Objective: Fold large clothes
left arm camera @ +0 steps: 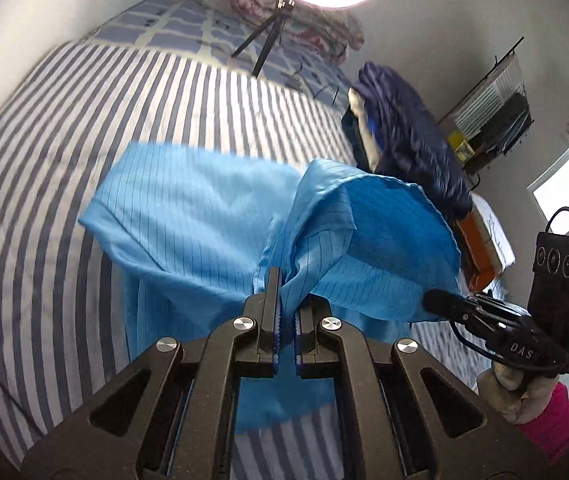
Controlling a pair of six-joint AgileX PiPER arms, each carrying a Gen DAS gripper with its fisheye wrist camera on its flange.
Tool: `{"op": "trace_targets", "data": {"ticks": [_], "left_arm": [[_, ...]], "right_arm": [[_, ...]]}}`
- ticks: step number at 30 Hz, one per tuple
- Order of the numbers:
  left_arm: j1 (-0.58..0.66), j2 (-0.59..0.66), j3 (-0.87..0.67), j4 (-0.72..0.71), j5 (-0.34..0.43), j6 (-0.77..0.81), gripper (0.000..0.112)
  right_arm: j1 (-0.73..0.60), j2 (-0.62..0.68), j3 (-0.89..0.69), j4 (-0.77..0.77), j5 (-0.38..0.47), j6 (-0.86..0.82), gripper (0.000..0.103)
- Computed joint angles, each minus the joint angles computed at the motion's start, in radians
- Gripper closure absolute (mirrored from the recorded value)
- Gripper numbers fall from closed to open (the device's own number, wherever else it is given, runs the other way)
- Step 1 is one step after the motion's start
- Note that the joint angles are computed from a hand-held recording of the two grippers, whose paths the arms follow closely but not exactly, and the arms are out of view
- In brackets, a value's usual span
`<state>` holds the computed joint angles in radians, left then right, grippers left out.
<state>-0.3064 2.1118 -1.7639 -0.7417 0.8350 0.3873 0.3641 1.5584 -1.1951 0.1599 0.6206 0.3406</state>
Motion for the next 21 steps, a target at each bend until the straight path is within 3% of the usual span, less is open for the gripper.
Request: {"op": "trace_targets", "data": {"ticks": [4,8,10,12,14,21], "left_arm": [[-0.017,-0.073,0.170,0.002,-0.069,0.058,0.110],[-0.028,-0.137,0.287,0.026,-0.100,0.092,0.110],[-0.022,-0.172,0.342,0.017,-0.086,0.125,0.108],[-0.017,-0.215,0.394,0.038,-0.072,0.135,0.092],[-0.001,-0.267,0.450,0.022,-0.052,0.171,0.084],[0.105,-0.478,0.616,-0.094,0.019,0.302,0.082]], "right_arm": [[0.051,-0.038,0.089,-0.043,-0.039,0.062,0.102],[0.077,-0.054,0.136,0.004,-0.047,0.011,0.102],[0.094,-0.072,0.147,-0.002,-0.031,-0.006,0.097],[0.102,-0.110,0.165,-0.010,-0.006,-0.017,0.092],[0.108,-0.183,0.202,-0.025,0.012,-0.009,0.084],[0.099,-0.488,0.300,-0.050,0.092,0.056,0.075]]}}
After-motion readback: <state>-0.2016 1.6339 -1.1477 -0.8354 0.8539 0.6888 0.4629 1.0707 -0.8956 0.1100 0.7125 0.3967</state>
